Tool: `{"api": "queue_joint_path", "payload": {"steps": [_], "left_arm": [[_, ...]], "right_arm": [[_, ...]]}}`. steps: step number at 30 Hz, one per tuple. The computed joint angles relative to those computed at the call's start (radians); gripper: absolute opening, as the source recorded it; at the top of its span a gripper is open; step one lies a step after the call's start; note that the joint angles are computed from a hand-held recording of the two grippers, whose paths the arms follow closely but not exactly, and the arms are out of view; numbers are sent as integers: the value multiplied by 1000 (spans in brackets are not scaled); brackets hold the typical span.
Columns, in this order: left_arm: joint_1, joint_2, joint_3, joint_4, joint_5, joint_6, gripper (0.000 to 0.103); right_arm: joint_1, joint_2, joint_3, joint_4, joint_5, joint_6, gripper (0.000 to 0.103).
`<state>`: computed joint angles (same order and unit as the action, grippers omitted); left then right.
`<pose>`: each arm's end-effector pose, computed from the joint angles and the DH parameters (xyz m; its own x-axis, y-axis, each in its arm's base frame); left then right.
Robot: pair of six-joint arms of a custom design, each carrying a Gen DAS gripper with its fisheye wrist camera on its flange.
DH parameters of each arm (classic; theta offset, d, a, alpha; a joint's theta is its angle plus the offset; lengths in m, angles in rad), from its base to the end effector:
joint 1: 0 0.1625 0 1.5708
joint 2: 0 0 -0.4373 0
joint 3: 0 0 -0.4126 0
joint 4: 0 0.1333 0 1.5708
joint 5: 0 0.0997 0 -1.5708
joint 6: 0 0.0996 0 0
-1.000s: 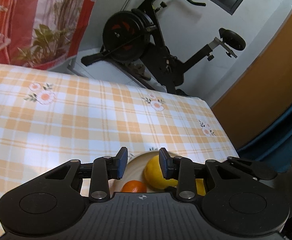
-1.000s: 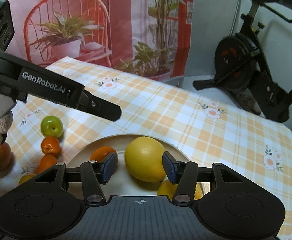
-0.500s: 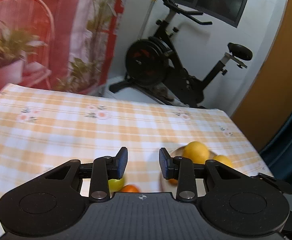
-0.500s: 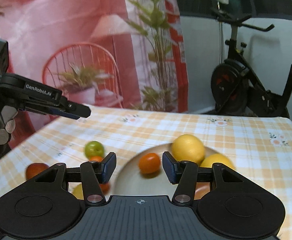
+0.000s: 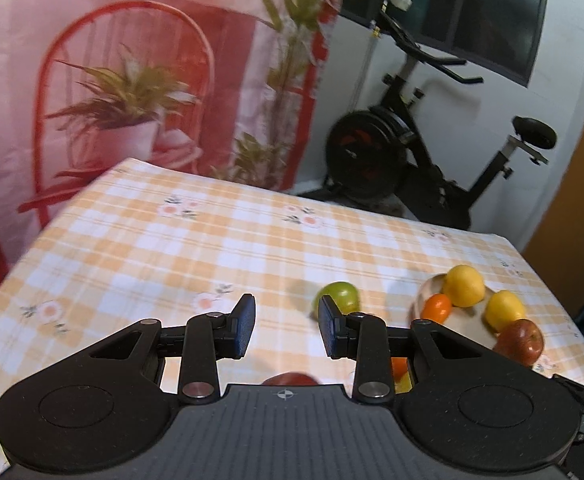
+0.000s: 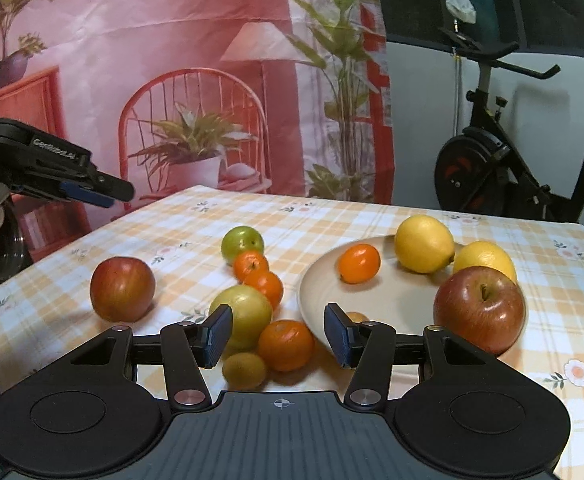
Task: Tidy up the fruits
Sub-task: 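Move the left tool past the red apple toward the pale green apple while the right tool grasps a kiwi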
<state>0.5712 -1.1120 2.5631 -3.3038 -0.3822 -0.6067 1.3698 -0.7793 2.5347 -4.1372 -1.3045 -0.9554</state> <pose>-0.1716 -0.3786 0.1370 -0.8048 -0.1530 -0.5736 0.4251 0.5260 -0.7367 0.0817 -0.3980 0.0703 -0.6800 -0.5478 0.4873 -0.7236 0.3942 -0.5665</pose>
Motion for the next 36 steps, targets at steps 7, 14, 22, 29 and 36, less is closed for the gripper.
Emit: {"api": "queue_joint_path", "payload": {"steps": [7, 14, 22, 29, 36], "left_arm": [[-74, -3, 63, 124, 93, -204, 37], [-96, -14, 86, 227, 111, -327, 38], [-120, 35, 93, 207, 110, -335, 38], [-121, 101, 83, 124, 78, -256, 38], [-123, 120, 84, 94, 70, -227, 39]], "right_arm": [[-10, 1, 8, 13, -14, -22, 47], [-5, 5, 11, 20, -19, -46, 46], [11, -15, 8, 109, -53, -84, 41], [30, -13, -3, 141, -92, -63, 36], [46, -6, -6, 144, -115, -54, 31]]}}
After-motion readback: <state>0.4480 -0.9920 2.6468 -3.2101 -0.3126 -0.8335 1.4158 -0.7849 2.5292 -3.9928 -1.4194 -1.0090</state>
